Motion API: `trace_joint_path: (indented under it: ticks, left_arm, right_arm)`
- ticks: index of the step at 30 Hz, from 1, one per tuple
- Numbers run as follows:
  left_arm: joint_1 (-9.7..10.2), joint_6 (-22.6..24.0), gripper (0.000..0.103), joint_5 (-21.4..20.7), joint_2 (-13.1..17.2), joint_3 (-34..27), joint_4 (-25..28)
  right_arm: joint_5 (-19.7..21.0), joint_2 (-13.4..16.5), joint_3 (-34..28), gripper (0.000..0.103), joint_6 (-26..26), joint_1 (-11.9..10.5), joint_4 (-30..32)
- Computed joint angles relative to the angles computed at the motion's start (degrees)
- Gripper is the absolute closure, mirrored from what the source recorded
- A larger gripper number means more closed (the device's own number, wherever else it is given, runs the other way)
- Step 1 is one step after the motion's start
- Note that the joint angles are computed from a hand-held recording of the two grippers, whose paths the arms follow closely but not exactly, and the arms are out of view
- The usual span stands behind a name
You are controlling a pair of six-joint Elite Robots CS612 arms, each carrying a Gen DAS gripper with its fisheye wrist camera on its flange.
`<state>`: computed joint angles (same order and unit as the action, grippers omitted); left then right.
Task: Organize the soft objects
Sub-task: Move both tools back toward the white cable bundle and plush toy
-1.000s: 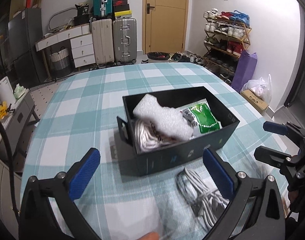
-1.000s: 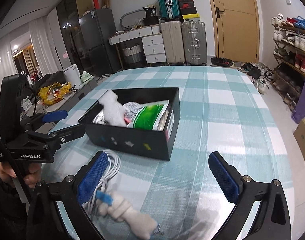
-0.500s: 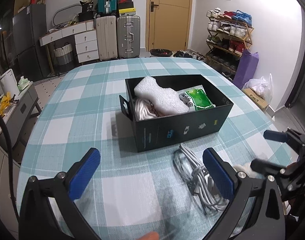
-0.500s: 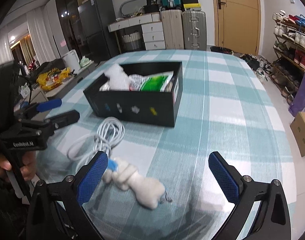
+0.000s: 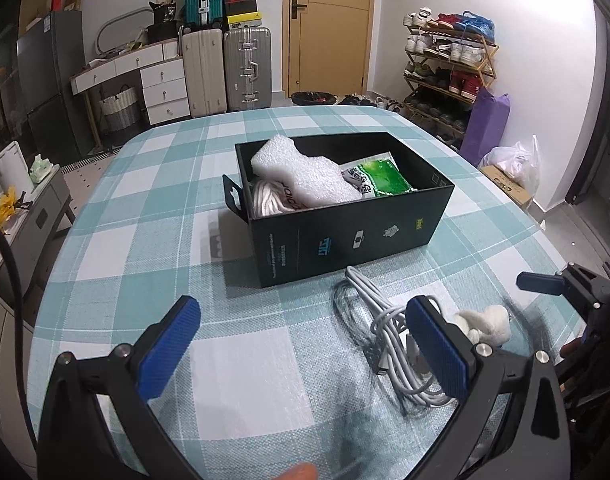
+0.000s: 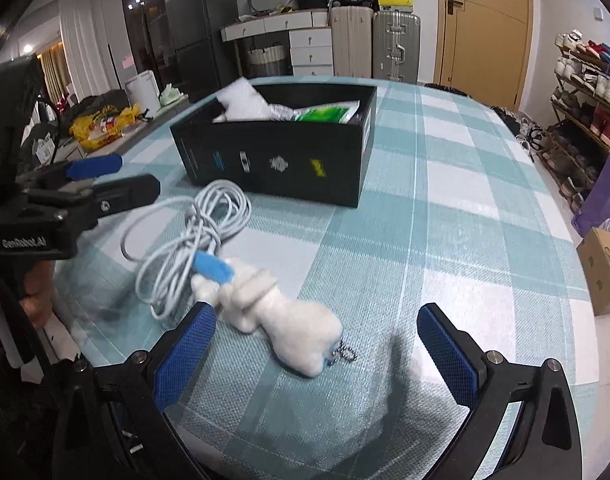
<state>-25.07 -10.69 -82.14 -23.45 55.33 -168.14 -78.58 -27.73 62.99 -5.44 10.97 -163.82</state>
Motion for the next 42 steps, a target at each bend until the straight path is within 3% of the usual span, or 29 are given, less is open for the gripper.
trace_joint_path:
  ticks: [8,18,23,28,32,42]
  left_arm:
    - [-0.05,0.9,0.000,-1.1,0.4,-0.6,1.0]
    - [-0.15,0.7,0.000,-1.9,0.4,-1.3,2.2]
    - [-0.30,0.9,0.000,-1.4,0.2,-0.8,2.0]
    - [-0.35,1.0,0.000,-1.3,0.1,-0.6,1.7]
    - [0.18,-0.3,0.000,-4.4,0.0,-0.8,2.6]
    - [0.64,-2.3,0.000,-9.0,0.4,-2.0,5.1]
  right_arm:
    - [-1.4,0.8,-1.8,0.001,0.7,0.2,3.2]
    - [-1.8,0.8,-1.8,0.001,4.3,-1.0,2.5]
    - [1.7,0.5,-1.3,0.001,1.2,-1.2,3.1]
    - [0.5,1.5,-3.4,0.001,-0.6,-0.3,5.9]
    - [-2.2,2.6,-6.2,0.001,-0.7,0.2,8.9]
    - [-1.7,3.0,-7.3,0.001,0.6,-0.4,10.6]
